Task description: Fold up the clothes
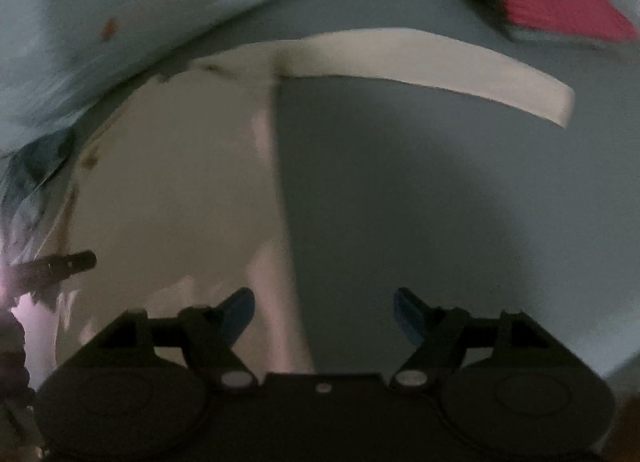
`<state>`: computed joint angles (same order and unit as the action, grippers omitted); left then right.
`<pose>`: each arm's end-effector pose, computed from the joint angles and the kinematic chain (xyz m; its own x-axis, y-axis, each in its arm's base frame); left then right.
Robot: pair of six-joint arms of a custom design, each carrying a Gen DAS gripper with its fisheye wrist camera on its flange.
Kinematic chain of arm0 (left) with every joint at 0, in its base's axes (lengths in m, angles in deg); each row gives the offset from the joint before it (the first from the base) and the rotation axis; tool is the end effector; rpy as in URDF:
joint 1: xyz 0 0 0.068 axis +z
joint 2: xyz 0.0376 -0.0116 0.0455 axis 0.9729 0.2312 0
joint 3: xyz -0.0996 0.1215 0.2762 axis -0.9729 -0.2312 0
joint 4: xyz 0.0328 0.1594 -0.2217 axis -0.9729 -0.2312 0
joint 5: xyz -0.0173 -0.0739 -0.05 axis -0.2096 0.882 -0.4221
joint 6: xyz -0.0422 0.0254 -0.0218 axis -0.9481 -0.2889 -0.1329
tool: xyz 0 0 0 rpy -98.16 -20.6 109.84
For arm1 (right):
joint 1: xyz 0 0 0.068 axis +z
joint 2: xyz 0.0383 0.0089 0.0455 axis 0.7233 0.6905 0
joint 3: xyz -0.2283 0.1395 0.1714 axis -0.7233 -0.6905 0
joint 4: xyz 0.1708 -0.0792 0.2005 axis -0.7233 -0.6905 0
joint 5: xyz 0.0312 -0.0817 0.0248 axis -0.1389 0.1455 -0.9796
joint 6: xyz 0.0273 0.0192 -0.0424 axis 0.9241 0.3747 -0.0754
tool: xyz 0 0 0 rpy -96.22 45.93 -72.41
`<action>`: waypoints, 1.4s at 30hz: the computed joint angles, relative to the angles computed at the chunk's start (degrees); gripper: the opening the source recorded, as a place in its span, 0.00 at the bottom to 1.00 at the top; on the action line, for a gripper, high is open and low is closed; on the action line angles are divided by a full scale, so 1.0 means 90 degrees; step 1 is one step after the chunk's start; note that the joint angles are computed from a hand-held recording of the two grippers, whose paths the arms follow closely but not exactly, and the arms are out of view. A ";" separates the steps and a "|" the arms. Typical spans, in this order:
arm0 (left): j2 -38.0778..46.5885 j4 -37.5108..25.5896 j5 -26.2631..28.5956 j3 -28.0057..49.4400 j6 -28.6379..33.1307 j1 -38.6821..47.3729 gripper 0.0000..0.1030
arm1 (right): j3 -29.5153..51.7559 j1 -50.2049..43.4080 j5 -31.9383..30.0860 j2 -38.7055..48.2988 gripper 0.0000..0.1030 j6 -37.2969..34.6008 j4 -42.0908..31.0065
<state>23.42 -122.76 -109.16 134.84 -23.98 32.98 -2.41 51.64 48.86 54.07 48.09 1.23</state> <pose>0.2177 -0.1850 0.2642 -0.7413 -0.4436 -0.5036 -0.4782 0.8756 -0.0673 0.3109 0.0406 0.2891 -0.8848 -0.1911 -0.4250 -0.3193 0.9129 0.2542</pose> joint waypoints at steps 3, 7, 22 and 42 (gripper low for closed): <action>0.0721 0.0303 0.0231 0.0589 0.0202 0.0121 0.67 | -0.0088 -0.0563 0.0374 0.0040 0.67 -0.0170 0.0575; 0.1806 0.0027 0.0359 0.1626 0.0285 0.0252 0.68 | 0.0511 -0.1403 0.0379 0.0859 0.50 -0.0388 0.1223; 0.3338 -0.0993 0.1321 0.3147 -0.0734 0.0905 0.78 | 0.3182 -0.1784 -0.0066 0.3604 0.03 -0.1147 0.1404; 0.2780 0.0804 0.0901 0.2141 0.1537 0.2541 0.79 | 0.3742 -0.0436 0.0691 0.3272 0.41 -0.0744 0.1476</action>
